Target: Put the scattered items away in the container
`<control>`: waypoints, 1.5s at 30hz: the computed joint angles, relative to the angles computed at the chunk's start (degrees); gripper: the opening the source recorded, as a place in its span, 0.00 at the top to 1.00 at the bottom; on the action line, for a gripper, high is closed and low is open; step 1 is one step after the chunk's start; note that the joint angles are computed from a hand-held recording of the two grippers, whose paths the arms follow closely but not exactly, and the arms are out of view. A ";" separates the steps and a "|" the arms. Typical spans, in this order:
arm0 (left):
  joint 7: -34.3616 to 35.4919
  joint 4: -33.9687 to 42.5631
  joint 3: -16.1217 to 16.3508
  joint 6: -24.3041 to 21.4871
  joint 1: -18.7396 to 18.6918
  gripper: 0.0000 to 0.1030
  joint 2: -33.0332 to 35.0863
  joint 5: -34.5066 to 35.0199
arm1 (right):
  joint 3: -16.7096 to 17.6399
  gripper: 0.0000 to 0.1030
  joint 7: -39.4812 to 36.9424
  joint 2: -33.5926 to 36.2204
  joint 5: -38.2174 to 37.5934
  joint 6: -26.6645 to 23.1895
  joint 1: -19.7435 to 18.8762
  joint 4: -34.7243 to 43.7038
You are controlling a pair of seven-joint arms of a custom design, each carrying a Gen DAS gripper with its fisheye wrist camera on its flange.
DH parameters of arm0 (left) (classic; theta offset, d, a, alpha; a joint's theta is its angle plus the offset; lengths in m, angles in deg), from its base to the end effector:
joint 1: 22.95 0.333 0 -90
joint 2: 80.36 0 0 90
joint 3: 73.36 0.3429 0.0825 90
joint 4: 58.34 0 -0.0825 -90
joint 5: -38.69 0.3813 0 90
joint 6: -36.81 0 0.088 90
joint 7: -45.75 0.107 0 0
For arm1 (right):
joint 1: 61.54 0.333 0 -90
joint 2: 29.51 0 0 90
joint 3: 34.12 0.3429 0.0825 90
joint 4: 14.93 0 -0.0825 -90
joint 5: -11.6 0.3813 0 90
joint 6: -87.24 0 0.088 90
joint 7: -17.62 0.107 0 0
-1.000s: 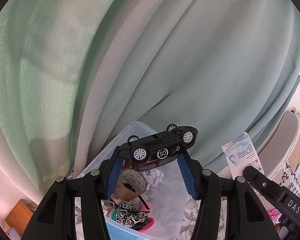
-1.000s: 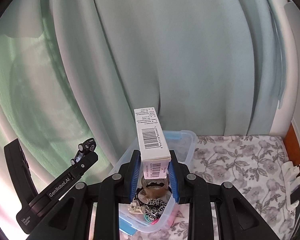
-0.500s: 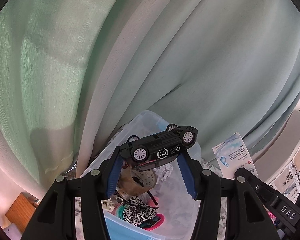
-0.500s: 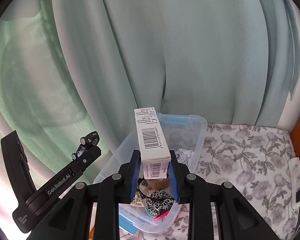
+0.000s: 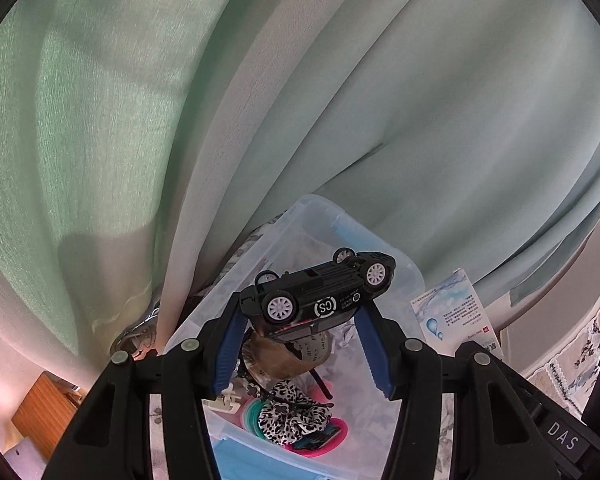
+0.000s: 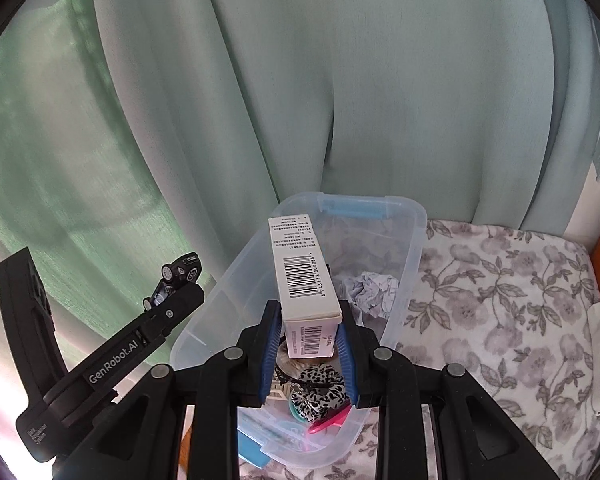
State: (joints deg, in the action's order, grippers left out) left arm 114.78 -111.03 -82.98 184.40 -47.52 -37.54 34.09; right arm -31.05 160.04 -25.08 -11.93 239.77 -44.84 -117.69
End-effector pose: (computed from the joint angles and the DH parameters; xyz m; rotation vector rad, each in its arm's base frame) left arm 0.7117 -0.4038 0.5816 -1.8316 1.9915 -1.3438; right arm 0.5938 0.2242 0.6198 -1.4188 1.8931 -0.5475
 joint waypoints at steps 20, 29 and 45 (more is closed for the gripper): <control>-0.41 6.11 0.47 -6.26 0.33 0.38 2.60 1.04 | -0.10 0.71 -3.62 1.55 4.39 -0.73 -0.01 0.39; -0.76 0.84 0.35 -5.74 0.37 0.35 -1.91 1.40 | -0.16 0.66 -2.60 0.51 4.01 -0.13 -0.24 -0.90; -0.43 -10.21 0.32 -0.32 -1.65 0.35 -10.06 4.16 | 0.33 0.38 3.90 -6.21 -1.10 2.47 -1.59 -7.21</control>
